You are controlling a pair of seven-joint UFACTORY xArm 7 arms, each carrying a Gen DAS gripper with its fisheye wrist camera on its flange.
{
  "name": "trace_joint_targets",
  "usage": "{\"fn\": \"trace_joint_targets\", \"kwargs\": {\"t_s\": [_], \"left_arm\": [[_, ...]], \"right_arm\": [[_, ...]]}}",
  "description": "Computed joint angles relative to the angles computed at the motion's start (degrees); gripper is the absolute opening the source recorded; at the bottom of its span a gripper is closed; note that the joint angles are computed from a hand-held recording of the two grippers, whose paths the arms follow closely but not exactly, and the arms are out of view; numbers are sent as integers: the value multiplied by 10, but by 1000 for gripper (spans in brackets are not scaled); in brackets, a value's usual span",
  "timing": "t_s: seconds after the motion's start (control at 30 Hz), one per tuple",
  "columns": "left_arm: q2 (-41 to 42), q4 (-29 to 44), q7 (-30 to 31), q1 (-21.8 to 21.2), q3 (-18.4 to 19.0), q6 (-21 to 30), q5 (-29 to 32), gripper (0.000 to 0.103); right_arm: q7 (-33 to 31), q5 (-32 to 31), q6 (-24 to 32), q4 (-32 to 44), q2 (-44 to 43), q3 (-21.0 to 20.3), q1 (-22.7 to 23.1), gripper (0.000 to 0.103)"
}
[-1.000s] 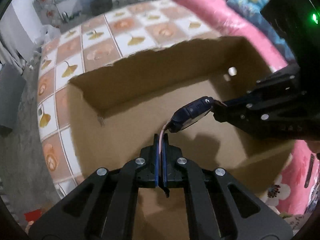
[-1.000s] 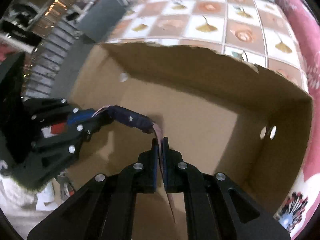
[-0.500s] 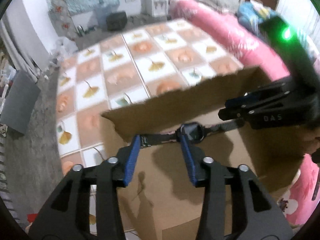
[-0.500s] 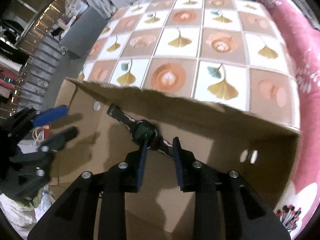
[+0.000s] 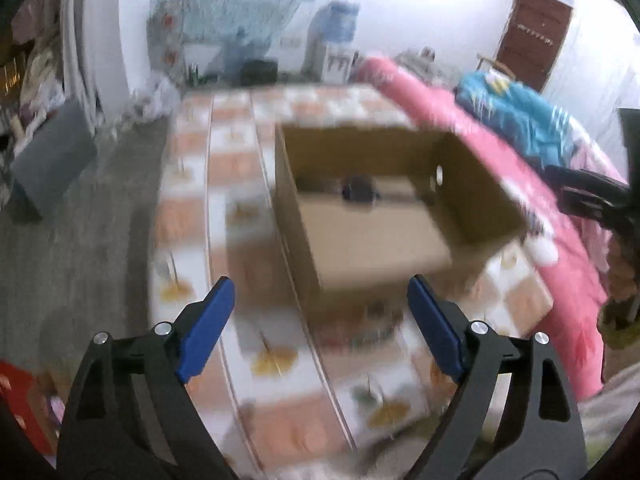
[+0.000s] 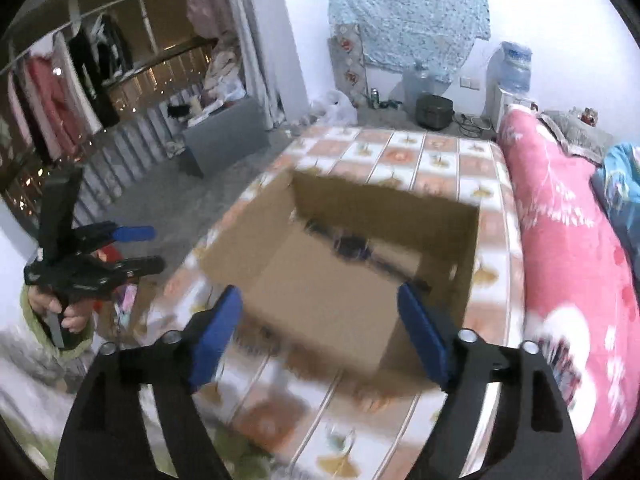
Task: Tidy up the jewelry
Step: 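Move both tools back toward the bracelets beside the box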
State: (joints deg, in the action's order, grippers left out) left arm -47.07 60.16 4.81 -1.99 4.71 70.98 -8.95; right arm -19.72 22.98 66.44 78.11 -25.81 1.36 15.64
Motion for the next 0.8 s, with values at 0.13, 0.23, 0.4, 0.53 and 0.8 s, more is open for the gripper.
{"fn": "trace_joint_targets", "kwargs": {"t_s": [0.13,0.23,0.4,0.53,0.8], "left_arm": [[-51,-99,-44,6,-38,30,4,84],[-64,-155,-69,4,-63,8,17,84],[-69,-204,-94,0,-98,-37,66,85],[-74,-221,-108,-11,-97,-71,78,93],[-85,-234,-114,-19,-87,-79,89,96]], "right_arm": [[61,-52,-9,-153,-91,46,-17,82],[153,-95,-20,-231,-118,78,-36,82],[260,-164,-47,-281,-134,110,-48,82],[306,-215,-57,-297,-133,125,-41,87],[353,-239,-95,-320,-132,115,-20,96]]}}
